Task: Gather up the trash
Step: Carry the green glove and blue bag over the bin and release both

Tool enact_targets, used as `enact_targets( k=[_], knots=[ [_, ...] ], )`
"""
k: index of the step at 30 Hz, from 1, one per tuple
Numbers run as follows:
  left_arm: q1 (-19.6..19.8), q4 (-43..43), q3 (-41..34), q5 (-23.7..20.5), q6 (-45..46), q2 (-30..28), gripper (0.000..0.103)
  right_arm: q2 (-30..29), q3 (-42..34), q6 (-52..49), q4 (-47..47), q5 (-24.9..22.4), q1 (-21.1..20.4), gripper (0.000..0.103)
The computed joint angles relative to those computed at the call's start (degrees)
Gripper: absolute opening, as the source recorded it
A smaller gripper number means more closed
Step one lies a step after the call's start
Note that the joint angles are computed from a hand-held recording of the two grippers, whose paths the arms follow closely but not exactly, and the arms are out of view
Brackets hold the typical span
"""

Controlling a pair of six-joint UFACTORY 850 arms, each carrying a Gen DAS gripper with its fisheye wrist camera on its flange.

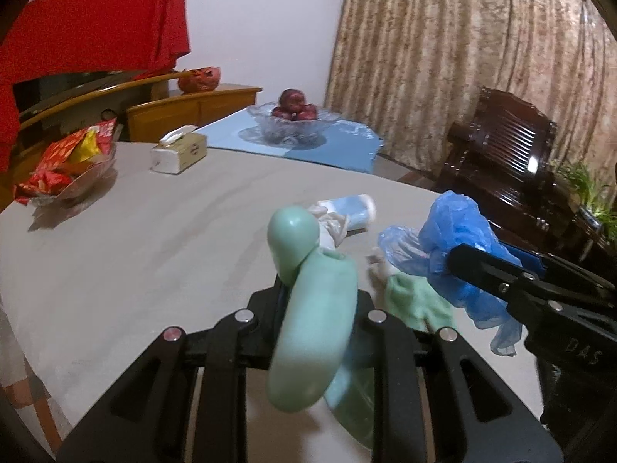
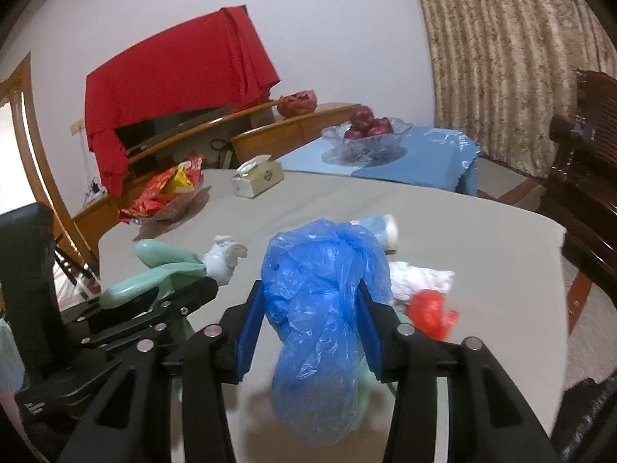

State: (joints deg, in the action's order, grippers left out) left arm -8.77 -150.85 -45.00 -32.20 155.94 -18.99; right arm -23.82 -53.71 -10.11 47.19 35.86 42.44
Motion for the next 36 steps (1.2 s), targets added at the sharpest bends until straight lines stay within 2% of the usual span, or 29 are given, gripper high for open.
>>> enact_targets(
  k=[11,20,31,36],
  knots=[
    [-5.3,3.7,3.4,-2.1,-2.9,4.2,0.021,10.8,11.6,-6.3,13.3,7.1,3.4,0.045],
    [-12.1,5.6,5.1,-3.3,-4.1,6.2,0.021,17.4,19.2,-8.6,23.5,11.8,6.5,0.045],
    [-21.4,7.3,5.9,-4.8,-4.8,6.5,0.021,27.2,29.6,-11.3,40.1,19.7,13.3,0.045],
    [-25.4,7.8,5.7,-5.6,-4.6,5.8,0.021,31.8,34.0,-12.4,50.1,24.2,17.6,0.045]
  ],
)
